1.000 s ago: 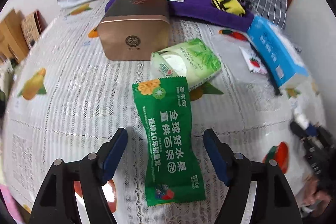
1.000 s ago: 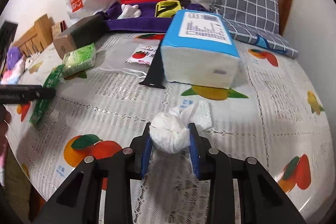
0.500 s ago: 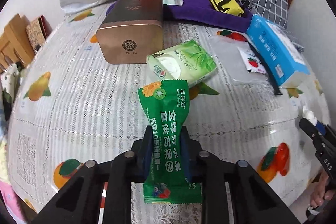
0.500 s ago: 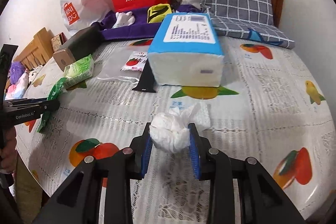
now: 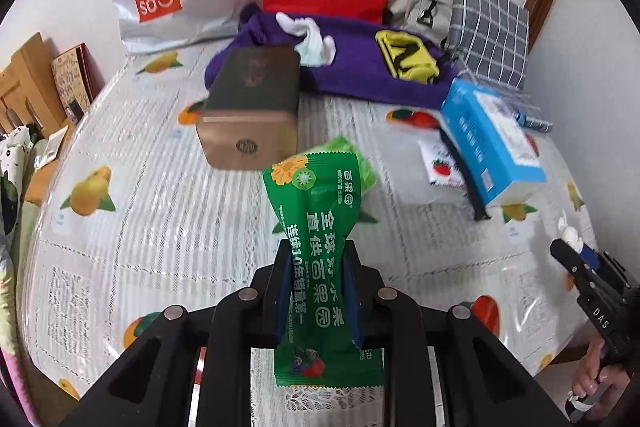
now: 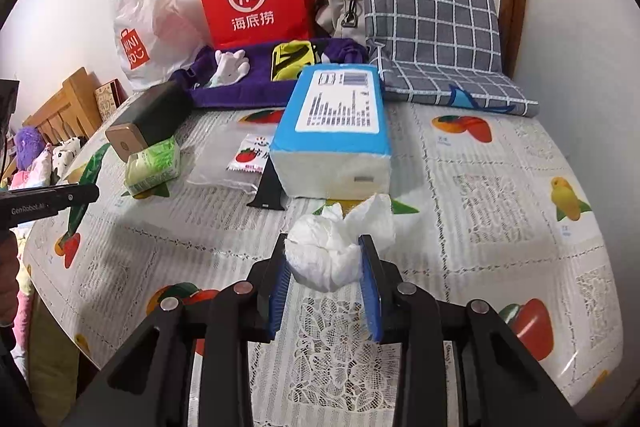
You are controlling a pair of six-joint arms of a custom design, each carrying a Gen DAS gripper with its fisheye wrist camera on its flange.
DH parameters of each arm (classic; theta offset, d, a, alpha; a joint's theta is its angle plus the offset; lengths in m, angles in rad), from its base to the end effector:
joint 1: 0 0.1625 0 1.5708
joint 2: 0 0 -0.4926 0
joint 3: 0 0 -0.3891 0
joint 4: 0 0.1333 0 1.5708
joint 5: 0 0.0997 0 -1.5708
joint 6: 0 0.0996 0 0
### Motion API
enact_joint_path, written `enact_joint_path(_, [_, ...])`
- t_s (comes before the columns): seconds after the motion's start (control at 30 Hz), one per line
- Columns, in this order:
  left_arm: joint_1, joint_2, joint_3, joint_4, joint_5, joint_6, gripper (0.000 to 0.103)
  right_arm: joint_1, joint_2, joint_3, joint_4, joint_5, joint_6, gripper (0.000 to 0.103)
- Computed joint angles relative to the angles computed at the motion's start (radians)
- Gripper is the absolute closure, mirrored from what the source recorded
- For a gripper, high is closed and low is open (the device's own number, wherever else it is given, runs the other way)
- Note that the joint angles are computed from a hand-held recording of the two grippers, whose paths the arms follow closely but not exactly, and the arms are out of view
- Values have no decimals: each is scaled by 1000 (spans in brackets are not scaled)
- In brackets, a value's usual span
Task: Organize soft objects
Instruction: 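Grasp the green snack packet with the left gripper, then carry the green packet with the left gripper while the right carries the cloth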
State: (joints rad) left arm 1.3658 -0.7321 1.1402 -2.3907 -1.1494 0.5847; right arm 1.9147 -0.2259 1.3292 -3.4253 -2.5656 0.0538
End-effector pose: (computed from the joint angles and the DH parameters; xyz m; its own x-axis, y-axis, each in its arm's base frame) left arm -0.0029 -0.8689 0.2940 -0.6698 0.5165 -0.5335 0.6671 0.7341 -0.1269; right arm 0.3049 -0.7037 -0.0461 -0.7180 0.3917 0.5754 -0.2081 0.6680 -0.7145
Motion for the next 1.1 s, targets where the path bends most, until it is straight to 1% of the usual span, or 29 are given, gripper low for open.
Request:
enact_joint_path(0.07, [-3, -6, -2, 2, -14, -10, 81, 5, -8, 4, 3, 0, -2, 71])
enact_joint_path(0.43, [-12, -29, -21, 34, -77, -24, 81, 44, -16, -34, 16, -54, -27, 71])
enact_joint_path(0.63, [-22, -38, -34, 42, -109, -11, 81, 63, -8, -74, 15, -81, -60, 71])
enact_joint_path(0.9, [-30, -31, -65, 63, -119, -12, 81, 76, 3, -129, -6, -95, -110, 71])
enact_joint_path(1.0, [-31, -23, -83, 64, -116, -19, 81, 76, 7, -152, -4, -88, -128, 71])
enact_joint_path(1.1, [-34, -6, -116, 73, -108, -26, 81, 71, 7, -177, 22, -74, -127, 71])
